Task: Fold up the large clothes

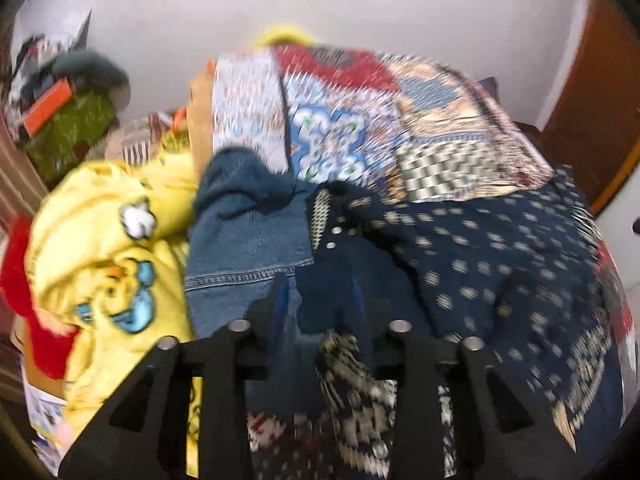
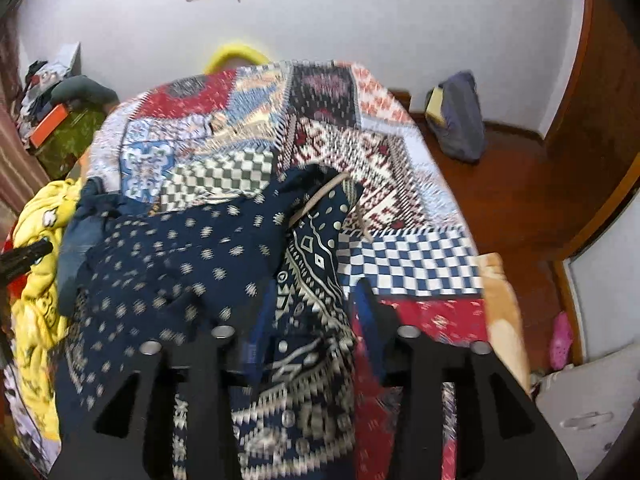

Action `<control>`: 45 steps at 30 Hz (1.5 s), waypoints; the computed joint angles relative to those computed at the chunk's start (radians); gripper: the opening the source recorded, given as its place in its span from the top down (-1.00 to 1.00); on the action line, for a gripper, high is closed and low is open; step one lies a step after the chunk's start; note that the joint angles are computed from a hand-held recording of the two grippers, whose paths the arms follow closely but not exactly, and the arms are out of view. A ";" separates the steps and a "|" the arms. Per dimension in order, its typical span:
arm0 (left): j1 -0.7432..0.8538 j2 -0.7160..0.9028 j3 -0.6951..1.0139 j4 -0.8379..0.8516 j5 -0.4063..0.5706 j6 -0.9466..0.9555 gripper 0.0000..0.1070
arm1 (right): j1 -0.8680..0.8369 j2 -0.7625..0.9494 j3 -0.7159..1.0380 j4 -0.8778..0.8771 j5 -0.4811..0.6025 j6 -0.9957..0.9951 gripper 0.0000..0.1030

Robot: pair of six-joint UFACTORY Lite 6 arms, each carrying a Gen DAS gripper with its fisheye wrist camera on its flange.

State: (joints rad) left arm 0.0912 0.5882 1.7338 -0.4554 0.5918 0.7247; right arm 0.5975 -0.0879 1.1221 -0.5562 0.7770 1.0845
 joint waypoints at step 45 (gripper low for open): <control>0.485 -0.576 -1.129 -0.278 0.401 0.658 0.34 | 0.729 -0.376 -0.686 -0.050 -0.237 0.853 0.82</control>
